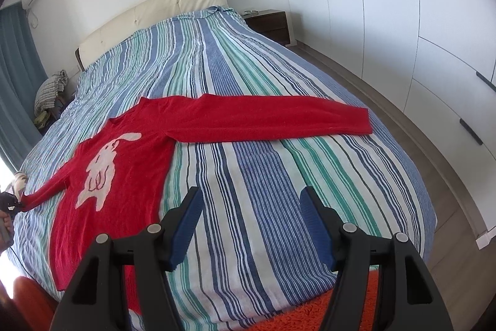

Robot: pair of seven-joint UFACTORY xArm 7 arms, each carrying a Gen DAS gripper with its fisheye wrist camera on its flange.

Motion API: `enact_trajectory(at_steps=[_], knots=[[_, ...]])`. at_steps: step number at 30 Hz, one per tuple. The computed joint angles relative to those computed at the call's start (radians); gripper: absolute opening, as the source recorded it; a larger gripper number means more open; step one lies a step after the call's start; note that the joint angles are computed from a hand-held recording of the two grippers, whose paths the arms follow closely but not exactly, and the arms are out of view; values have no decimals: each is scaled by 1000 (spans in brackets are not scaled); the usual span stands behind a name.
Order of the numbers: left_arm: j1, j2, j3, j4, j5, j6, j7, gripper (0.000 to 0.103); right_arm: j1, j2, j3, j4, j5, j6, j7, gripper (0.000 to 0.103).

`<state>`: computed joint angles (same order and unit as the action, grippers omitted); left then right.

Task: Fold small clothes
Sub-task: 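Grasp the other sleeve cuff with the left gripper, pull it out, release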

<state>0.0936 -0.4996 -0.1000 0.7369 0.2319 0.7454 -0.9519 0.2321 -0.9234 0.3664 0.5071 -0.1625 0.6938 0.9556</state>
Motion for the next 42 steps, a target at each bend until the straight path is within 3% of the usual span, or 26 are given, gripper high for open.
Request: enact_trajectory(at_steps=[6, 19, 23, 25, 29, 32, 37, 42], knots=[[-2, 15, -1, -42, -2, 16, -30, 8, 6, 10, -8, 0, 5, 9, -6, 65], [-1, -21, 57, -167, -107, -152, -11, 10, 3, 44, 15, 30, -22, 39, -15, 65], [-2, -84, 89, -226, -180, -199, 12, 19, 6, 46, 18, 34, -32, 43, -15, 65], [28, -141, 78, -254, -193, -186, -15, 33, 6, 44, 19, 34, -33, 43, -10, 65], [113, -270, 30, -276, -136, -60, -74, 61, 4, 30, 20, 29, -35, 42, 3, 65], [123, -367, 27, -288, -110, 17, -72, 66, 2, 20, 22, 25, -39, 40, 8, 65], [24, -557, -24, -322, -147, 91, -64, 78, -7, 17, 36, 31, -53, 38, 15, 65], [-181, -506, -128, -289, -208, 68, -23, 81, -8, 24, 44, 42, -66, 47, 11, 65]])
